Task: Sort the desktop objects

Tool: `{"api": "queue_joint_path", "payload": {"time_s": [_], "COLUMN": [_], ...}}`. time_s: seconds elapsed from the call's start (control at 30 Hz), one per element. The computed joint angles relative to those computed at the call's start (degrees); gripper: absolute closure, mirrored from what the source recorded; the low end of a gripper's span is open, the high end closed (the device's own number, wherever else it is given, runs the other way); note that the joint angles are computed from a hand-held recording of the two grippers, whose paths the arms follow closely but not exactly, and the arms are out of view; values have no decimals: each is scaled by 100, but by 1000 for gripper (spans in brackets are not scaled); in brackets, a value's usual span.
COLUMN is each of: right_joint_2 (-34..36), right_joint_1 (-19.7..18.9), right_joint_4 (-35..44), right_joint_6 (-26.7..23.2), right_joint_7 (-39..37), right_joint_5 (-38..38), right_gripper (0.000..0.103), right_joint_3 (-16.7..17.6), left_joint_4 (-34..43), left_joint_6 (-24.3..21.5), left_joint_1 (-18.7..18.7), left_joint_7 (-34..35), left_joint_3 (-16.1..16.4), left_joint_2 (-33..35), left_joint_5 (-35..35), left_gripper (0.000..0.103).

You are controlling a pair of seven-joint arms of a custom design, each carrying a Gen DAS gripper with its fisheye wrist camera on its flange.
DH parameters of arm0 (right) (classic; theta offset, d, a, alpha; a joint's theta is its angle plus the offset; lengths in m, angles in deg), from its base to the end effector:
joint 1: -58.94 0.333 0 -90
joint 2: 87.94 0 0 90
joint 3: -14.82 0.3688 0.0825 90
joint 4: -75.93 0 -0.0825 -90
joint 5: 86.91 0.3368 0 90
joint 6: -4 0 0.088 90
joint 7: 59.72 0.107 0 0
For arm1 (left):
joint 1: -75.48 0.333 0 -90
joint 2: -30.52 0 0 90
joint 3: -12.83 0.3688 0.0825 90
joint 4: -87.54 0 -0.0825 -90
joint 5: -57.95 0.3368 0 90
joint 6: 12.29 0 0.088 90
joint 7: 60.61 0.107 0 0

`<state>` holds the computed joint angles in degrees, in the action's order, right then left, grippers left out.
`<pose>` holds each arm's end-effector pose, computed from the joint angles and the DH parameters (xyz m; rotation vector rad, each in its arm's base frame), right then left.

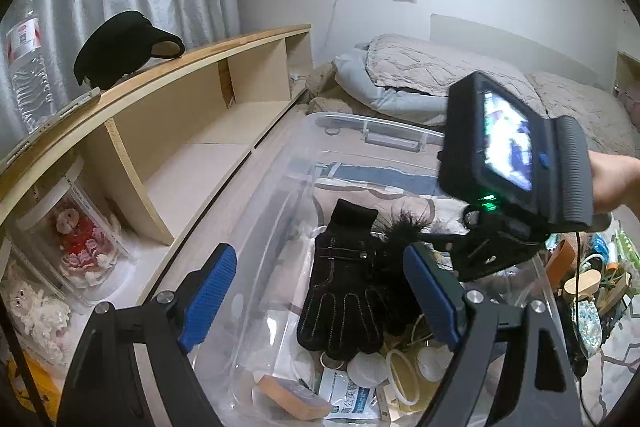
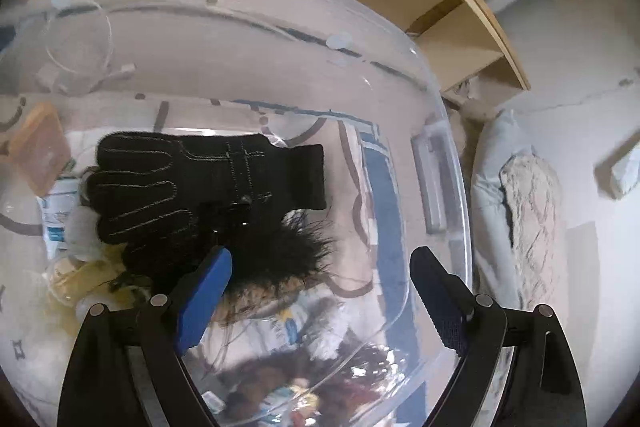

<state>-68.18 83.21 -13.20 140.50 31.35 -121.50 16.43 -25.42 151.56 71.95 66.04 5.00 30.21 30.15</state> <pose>0.6119 0.2869 0.5688 -2.6171 1.1052 -0.9926 0.5532 -0.0853 0.6444 -1.2966 2.0309 -0.9689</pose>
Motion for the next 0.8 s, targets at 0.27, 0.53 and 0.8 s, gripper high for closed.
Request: {"api": "queue_joint_path", "payload": {"time_s": [0.27,0.53,0.8], "right_joint_2": [-1020,-1768,-2371], "right_joint_1": [-450,-528,-776], "right_joint_4": [-1465,-2325,-2801], "right_joint_6": [1780,2644,2673], "right_joint_7": [686,2413,3549], "right_joint_5": [813,32,-602], "right_gripper": [1,0,0], "right_joint_3": [159,89,316], "left_joint_4": [-82,-166,-366], "left_joint_6": [-64,-96,101], "left_joint_1": [-55,-152,-298], "left_joint_7": [-99,-255,-311], "left_joint_3": [-14,-31,-18], "left_joint_2": [-141,-333,-663], "left_joint_5": [117,250,124], "left_gripper": [17,17,0]}}
